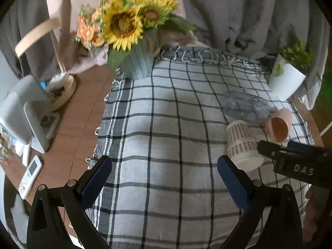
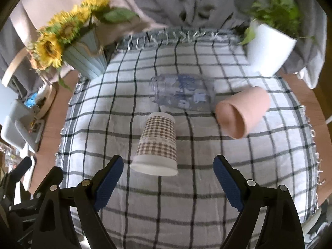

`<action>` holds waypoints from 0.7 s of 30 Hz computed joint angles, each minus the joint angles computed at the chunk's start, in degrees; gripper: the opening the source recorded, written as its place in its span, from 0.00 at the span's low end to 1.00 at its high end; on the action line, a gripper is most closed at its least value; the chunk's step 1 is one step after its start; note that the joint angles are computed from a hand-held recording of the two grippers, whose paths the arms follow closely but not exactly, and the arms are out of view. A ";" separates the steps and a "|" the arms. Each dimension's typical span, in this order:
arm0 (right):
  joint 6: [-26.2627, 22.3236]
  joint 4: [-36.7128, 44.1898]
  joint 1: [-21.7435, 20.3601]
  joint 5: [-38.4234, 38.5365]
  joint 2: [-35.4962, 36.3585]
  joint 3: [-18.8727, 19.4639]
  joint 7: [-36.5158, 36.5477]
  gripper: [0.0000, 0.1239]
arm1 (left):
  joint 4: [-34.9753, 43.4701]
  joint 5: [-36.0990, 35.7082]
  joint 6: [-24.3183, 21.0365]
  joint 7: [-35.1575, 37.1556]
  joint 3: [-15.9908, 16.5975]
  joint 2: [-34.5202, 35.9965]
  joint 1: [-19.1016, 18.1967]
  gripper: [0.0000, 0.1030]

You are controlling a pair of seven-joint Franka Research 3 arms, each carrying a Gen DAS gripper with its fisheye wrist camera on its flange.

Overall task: Flip cup upside down
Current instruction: 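Move the right tool to the houndstooth paper cup and close around it, then lift the houndstooth cup off the cloth with the right tool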

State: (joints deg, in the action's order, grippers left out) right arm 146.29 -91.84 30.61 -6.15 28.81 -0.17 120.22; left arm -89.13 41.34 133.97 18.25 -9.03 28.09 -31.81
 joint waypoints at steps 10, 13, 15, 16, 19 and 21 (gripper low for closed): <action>-18.39 24.34 -1.63 6.50 16.13 1.31 -3.92 0.66 | 7.25 -7.52 -1.72 8.74 -0.53 6.66 2.57 1.00; -21.74 29.53 -1.05 6.33 19.25 0.91 -4.31 0.64 | 9.35 -10.03 -1.75 11.00 -0.53 8.55 2.94 1.00; -23.67 32.51 -0.95 6.58 21.09 0.90 -4.59 0.61 | 9.74 -11.22 -1.44 11.67 -0.38 9.03 2.97 1.00; -24.58 33.75 -0.95 6.75 21.84 0.91 -4.76 0.59 | 9.83 -11.51 -1.44 11.90 -0.22 9.13 2.87 1.00; -25.63 35.54 -1.15 7.41 23.13 1.10 -5.59 0.51 | 9.83 -11.59 -1.57 11.73 0.35 9.17 2.26 1.00; -24.72 34.51 -1.30 7.81 22.60 1.05 -5.78 0.51 | 9.71 -11.64 -1.51 11.66 0.52 9.07 2.09 1.00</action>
State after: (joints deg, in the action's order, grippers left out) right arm 121.58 -57.33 29.30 1.66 51.41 0.88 114.44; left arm -79.42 29.71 132.46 29.91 -8.51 37.16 -29.72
